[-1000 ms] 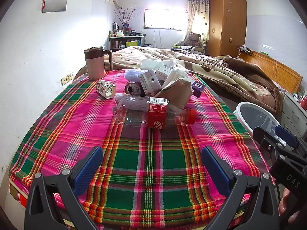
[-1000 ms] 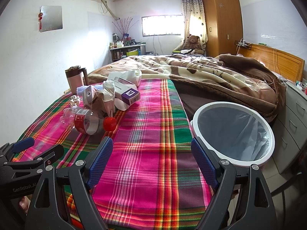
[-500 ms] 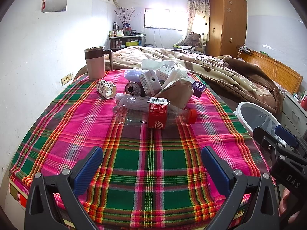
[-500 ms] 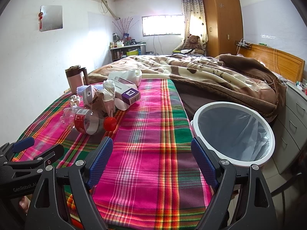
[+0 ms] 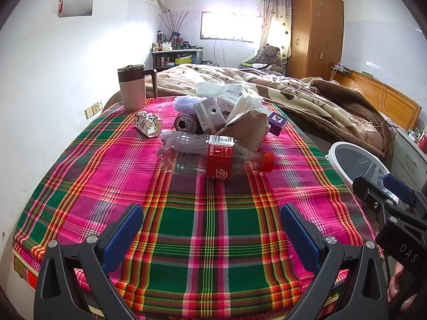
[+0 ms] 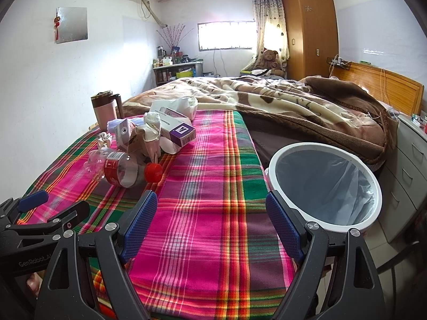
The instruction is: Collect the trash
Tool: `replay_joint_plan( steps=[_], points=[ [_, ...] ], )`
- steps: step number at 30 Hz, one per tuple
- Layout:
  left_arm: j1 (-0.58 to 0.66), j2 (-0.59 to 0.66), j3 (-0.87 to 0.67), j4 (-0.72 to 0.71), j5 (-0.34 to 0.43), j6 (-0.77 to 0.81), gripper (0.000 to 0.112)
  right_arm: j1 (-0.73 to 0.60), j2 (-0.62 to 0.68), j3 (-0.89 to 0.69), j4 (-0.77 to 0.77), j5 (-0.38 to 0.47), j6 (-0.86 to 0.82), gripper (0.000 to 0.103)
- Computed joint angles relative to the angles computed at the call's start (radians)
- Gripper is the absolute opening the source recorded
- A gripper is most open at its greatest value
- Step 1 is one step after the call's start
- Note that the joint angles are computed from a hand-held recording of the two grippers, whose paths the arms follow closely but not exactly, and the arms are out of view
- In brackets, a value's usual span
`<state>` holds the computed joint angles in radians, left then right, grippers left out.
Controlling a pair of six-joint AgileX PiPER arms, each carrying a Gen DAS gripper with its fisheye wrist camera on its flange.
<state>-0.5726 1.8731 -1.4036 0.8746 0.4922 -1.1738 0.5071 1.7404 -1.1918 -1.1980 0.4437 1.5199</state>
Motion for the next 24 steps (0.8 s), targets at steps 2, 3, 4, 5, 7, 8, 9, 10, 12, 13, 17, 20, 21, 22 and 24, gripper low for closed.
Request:
replay_joint_plan(
  steps=[2, 3, 4, 5, 7, 8, 9, 10, 12, 13, 17, 20, 21, 22, 24],
  points=[
    [0.002, 0.002, -0.001, -0.001, -0.002, 0.002, 0.103, 0.0, 0.001, -0.001, 0.001, 0.001, -0.001, 0.085],
    [0.004, 0.006, -0.005, -0.006, -0.002, 0.008, 0.103, 0.0, 0.001, -0.001, 0.003, 0.0, -0.003, 0.085],
    [0.006, 0.009, -0.009, -0.013, -0.003, 0.017, 0.103, -0.002, 0.002, -0.004, 0.009, -0.001, -0.01, 0.085],
    [0.01, 0.014, -0.015, -0.025, -0.005, 0.032, 0.103, -0.005, 0.003, -0.005, 0.013, -0.005, -0.015, 0.085],
    [0.021, 0.027, -0.034, -0.079, -0.011, 0.096, 0.103, -0.016, 0.01, -0.018, 0.047, -0.015, -0.053, 0.085],
    [0.03, 0.034, -0.044, -0.118, -0.023, 0.146, 0.103, -0.018, 0.013, -0.024, 0.052, -0.013, -0.06, 0.085],
    [0.041, 0.042, -0.056, -0.162, -0.033, 0.202, 0.103, -0.026, 0.017, -0.032, 0.047, -0.015, -0.062, 0.085],
    [0.052, 0.052, -0.071, -0.208, -0.038, 0.26, 0.103, -0.033, 0.025, -0.044, 0.057, -0.02, -0.076, 0.085],
    [0.077, 0.063, -0.091, -0.291, -0.069, 0.373, 0.103, -0.057, 0.041, -0.078, 0.103, -0.04, -0.13, 0.085],
    [0.088, 0.075, -0.113, -0.323, -0.066, 0.42, 0.103, -0.063, 0.049, -0.09, 0.111, -0.045, -0.14, 0.085],
    [0.123, 0.121, -0.213, -0.368, -0.04, 0.536, 0.103, -0.096, 0.106, -0.188, 0.233, -0.057, -0.3, 0.085],
    [0.149, 0.164, -0.295, -0.407, -0.037, 0.659, 0.103, -0.115, 0.169, -0.295, 0.379, -0.045, -0.476, 0.085],
    [0.156, 0.186, -0.336, -0.435, -0.014, 0.714, 0.103, -0.119, 0.191, -0.337, 0.425, -0.026, -0.528, 0.085],
    [0.166, 0.206, -0.368, -0.475, -0.008, 0.775, 0.103, -0.124, 0.207, -0.365, 0.455, -0.024, -0.571, 0.085],
    [0.187, 0.244, -0.438, -0.581, 0.021, 0.903, 0.103, -0.133, 0.246, -0.435, 0.526, -0.02, -0.671, 0.085]
  ],
)
